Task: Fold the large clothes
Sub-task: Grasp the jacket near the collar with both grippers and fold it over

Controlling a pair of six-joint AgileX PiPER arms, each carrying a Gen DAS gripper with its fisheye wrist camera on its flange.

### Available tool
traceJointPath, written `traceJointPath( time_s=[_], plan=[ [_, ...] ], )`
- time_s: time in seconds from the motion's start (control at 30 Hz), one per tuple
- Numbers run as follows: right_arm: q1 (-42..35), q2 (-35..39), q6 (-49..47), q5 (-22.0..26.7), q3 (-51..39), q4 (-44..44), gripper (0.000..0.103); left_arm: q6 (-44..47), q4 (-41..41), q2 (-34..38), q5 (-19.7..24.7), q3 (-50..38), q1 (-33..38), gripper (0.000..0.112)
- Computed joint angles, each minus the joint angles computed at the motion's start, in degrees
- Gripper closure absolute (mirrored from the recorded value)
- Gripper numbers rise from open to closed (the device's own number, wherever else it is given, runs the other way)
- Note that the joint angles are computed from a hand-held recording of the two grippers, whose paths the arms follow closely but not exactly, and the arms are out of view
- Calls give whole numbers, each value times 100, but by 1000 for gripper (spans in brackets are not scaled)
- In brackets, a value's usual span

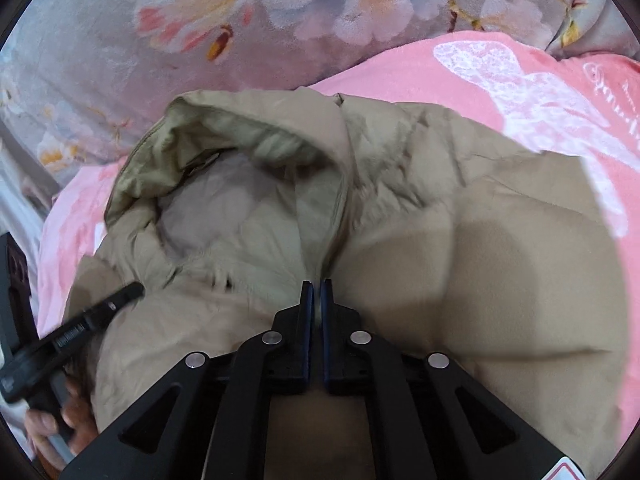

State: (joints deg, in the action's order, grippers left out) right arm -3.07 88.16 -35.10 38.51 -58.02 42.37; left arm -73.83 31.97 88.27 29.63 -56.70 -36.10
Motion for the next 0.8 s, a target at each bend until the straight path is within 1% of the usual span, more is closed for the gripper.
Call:
traceJointPath(
  time_s=[0.03,0.1,0.13,0.17,0.2,0.27,0.3,0.37,0.4,0.43,0.47,0.5,0.53,0.57,0.6,0.63,0.67,0.7,0.77,0.8],
  plan=[
    [-68,-227,118,127,31,-237,99,231,-174,-228,277,1,-39,103],
    [-172,-601,212,323,-53,-558,98,560,-172,-650,879,-137,-79,104],
    [-185,-693,296,348,-160,-650,98,638,-112,-761,1048,-241,-46,104],
    [-165,-712,507,350,-401,-775,98,696,-14,-801,1360,-545,54,104],
    [-83,-597,885,355,-838,-935,97,858,-64,-717,1518,-883,229,104],
    [79,-186,1542,455,-1672,-1073,97,1230,-348,-383,1704,-1585,602,104],
    [148,144,1872,557,-2184,-1046,97,1555,-755,-48,1772,-2124,899,104],
    [336,718,2382,638,-2938,-1087,97,1674,-1292,353,1647,-2653,1255,104],
    [524,1031,2790,633,-3306,-1393,97,1802,-1558,520,1585,-2821,1392,104],
    [661,1245,3074,709,-3546,-1683,97,1909,-1768,805,1617,-3078,1458,104],
    [814,1575,3329,923,-3858,-1968,97,1977,-1900,1050,1735,-3280,1460,104],
    [897,1809,3384,1155,-4020,-2038,97,2183,-2166,1338,1853,-3492,1487,104],
    [923,1860,3319,1253,-3965,-2036,97,2318,-2387,1495,1868,-3476,1484,104],
    [950,1766,3095,1235,-3695,-2015,98,2352,-2433,1488,1745,-3302,1445,104],
    [960,1551,2715,1073,-3287,-1971,99,2471,-2435,1393,1510,-2976,1369,104],
    [983,1383,2531,933,-2996,-2046,99,2505,-2318,1327,1445,-2795,1285,104],
    [981,1186,2352,754,-2639,-2167,103,2452,-2109,1246,1387,-2605,1179,104],
    [930,1064,2185,615,-2375,-2202,103,2337,-1813,1147,1304,-2333,1059,104],
    [772,976,1988,434,-2093,-2179,103,2319,-1695,1106,1220,-2085,984,105],
    [648,985,1846,409,-2023,-2026,103,2246,-1546,1112,1182,-1992,924,105]
  ],
)
